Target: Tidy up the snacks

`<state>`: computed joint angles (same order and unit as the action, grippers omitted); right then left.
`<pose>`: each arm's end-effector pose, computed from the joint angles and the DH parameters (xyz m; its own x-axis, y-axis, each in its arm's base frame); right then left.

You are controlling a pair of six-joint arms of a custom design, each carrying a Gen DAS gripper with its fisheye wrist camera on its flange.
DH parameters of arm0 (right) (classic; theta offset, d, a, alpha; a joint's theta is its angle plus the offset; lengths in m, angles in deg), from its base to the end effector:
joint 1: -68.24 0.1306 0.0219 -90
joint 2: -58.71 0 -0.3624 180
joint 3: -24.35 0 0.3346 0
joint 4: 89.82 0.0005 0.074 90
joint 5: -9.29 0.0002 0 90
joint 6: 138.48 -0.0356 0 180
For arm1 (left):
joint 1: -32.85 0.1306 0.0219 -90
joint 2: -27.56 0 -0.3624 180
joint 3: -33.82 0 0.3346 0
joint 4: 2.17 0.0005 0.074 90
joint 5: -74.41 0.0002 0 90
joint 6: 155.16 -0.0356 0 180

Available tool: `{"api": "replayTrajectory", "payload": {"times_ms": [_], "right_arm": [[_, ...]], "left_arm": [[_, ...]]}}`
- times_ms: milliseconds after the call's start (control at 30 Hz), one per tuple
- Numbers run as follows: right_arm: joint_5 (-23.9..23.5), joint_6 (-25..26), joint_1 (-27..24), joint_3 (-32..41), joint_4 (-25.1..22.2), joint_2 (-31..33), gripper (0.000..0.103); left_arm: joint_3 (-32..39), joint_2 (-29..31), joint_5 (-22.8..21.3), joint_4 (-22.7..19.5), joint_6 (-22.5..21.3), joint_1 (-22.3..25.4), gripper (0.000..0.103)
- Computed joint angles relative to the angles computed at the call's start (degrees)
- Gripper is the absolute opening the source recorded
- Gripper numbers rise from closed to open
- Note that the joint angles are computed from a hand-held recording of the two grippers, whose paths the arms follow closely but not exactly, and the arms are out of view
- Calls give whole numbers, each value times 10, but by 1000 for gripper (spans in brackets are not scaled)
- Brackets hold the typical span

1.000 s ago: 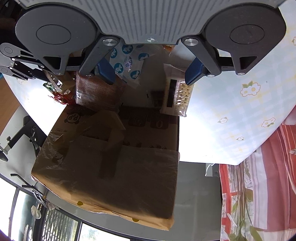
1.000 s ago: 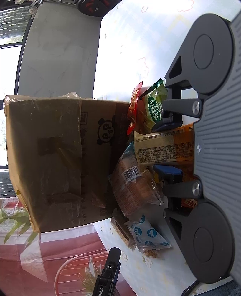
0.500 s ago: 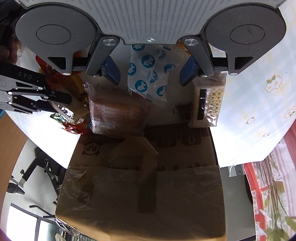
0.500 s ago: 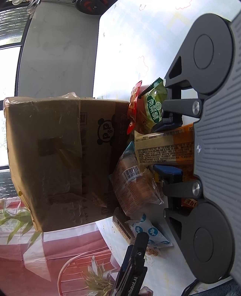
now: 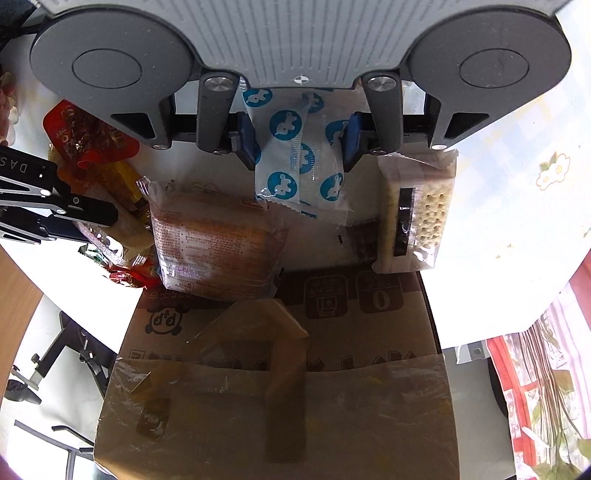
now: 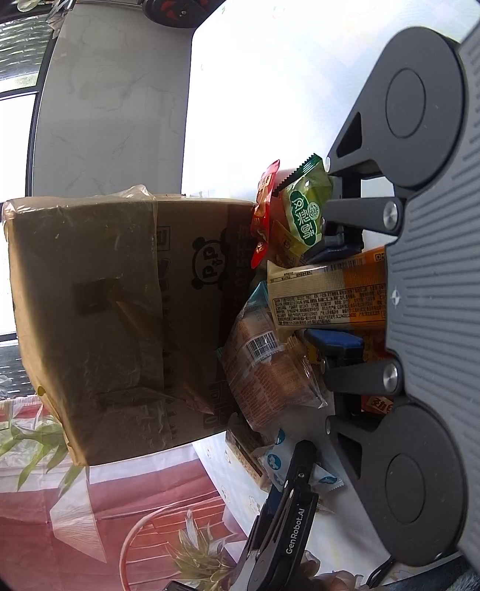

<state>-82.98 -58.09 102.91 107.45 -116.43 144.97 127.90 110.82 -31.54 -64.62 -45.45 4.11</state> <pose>0.3510 0.2439 0.4192 -0.5022 -0.1446 -0.8526 -0.5201 0.8381 0.1643 0.3333 -0.1722 0.4683 -0.7526 0.0429 -0.6570 0.0626 0.9980 -0.0065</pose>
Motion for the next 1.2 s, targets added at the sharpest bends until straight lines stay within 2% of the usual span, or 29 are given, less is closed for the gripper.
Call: {"api": "replayTrajectory", "payload": {"times_ms": [767, 1033, 1200], "right_arm": [[-4, -2, -1, -1, 2, 0, 40], [-2, -13, -2, -7, 15, -21, 39], [2, -20, -11, 19, 22, -30, 39]], "left_arm": [[-12, -35, -8, 20, 11, -9, 49], [12, -57, -34, 31, 0, 6, 49], [47, -59, -43, 38, -21, 16, 49]]}}
